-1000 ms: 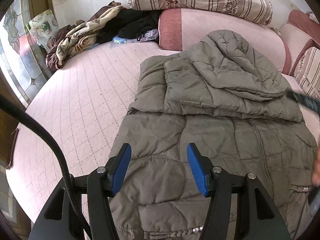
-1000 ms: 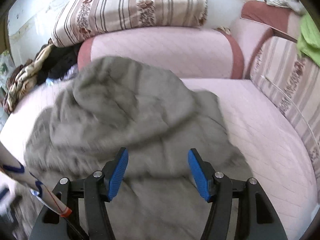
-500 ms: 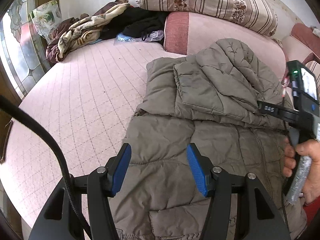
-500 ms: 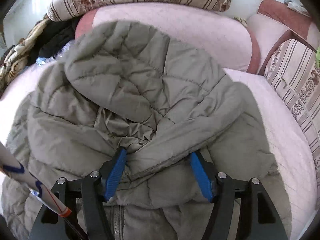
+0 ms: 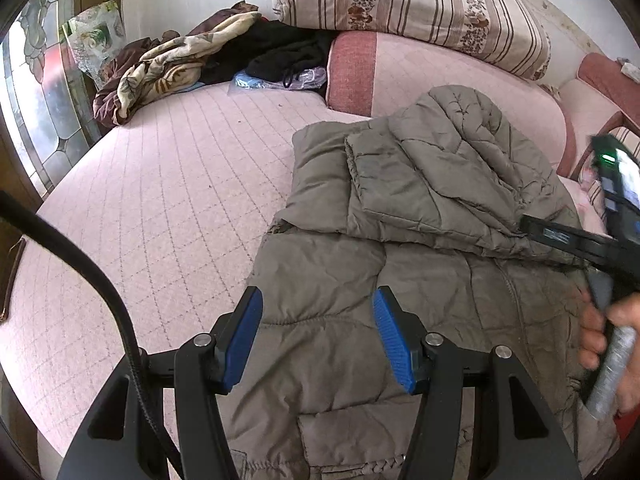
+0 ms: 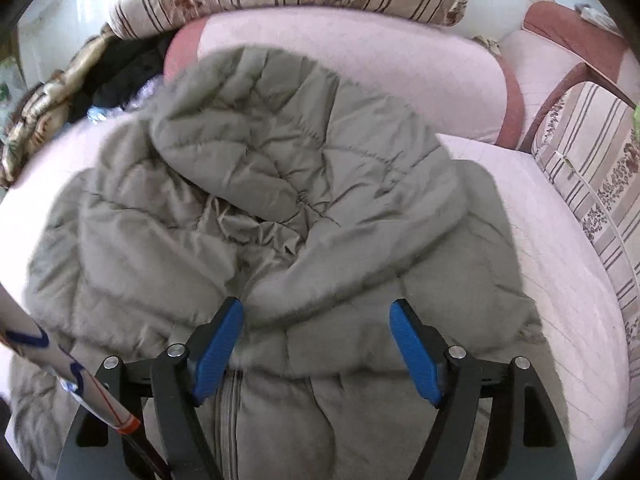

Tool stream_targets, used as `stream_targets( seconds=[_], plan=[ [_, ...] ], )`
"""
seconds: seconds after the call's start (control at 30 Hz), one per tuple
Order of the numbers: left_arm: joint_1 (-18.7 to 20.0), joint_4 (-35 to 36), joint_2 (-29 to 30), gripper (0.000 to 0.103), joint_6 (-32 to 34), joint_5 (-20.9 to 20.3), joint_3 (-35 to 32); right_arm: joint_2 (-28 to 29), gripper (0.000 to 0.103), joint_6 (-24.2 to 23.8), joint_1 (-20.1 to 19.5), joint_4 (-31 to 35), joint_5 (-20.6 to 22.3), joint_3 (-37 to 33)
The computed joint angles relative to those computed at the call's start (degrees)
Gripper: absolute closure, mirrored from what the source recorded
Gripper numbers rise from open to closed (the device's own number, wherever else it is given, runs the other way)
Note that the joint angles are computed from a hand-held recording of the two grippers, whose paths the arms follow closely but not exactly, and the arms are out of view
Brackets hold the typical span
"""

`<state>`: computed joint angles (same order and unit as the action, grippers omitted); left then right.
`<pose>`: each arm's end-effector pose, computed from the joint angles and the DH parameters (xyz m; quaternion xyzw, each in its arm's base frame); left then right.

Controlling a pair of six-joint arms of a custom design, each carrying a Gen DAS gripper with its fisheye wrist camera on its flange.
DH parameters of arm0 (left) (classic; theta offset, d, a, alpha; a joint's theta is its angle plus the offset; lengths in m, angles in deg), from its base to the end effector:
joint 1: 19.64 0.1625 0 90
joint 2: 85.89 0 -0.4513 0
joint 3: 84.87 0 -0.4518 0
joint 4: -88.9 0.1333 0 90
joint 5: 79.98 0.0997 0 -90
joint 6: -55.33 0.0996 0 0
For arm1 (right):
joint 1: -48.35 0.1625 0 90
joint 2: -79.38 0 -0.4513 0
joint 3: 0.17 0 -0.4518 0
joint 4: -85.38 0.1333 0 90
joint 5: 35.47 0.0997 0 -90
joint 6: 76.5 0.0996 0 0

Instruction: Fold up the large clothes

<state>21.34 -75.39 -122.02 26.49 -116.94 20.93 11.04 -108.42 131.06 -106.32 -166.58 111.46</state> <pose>-0.3327 -0.5710 -0.0467 0.1389 0.8834 -0.3084 0.3244 -0.0103 -0.6152 0.3178 0.0069 -0.8350 0.3276 0.4420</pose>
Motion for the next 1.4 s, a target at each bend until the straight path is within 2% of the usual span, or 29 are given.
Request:
stream_targets(
  seconds=[0.2, 0.4, 0.5, 0.6, 0.8, 1.0, 1.17, 1.3, 1.4],
  plan=[
    [-0.1, 0.8, -1.0, 0.046, -2.8, 1.3, 1.5, -10.4, 0.023, -1.8, -2.0, 0.4, -0.2, 9.1],
    [-0.7, 3.7, -2.5, 0.046, -6.7, 5.0, 3.4, -21.7, 0.023, 1.8, -6.8, 2.5, 0.4, 16.3],
    [-0.7, 6.7, -4.2, 0.046, -9.9, 5.7, 4.7, -28.5, 0.023, 4.4, -10.6, 5.9, 2.7, 19.4],
    [-0.2, 8.0, -6.5, 0.046, -12.3, 4.3, 6.5, -34.0, 0.023, 5.4, -14.0, 8.3, 5.0, 21.6],
    [-0.5, 12.4, -10.9, 0.041, -17.7, 4.7, 10.8, -41.6, 0.023, 6.4, -20.0, 13.7, 10.2, 24.2],
    [-0.4, 11.8, -14.9, 0.041, -20.8, 1.7, 15.1, -47.2, 0.023, 9.3, -27.5, 21.3, 20.6, 25.4],
    [0.2, 8.3, -16.4, 0.041, -19.0, -3.1, 17.4, -50.0, 0.023, 11.9, -34.6, 27.3, 30.6, 25.9],
    [2.0, 5.4, -16.7, 0.041, -17.3, -9.5, 18.6, -52.5, 0.022, 13.7, -41.3, 34.5, 42.0, 26.0],
    [3.4, 2.3, -16.4, 0.041, -16.7, -13.4, 19.5, -53.8, 0.021, 12.1, -43.1, 35.7, 45.6, 26.6]
  ],
)
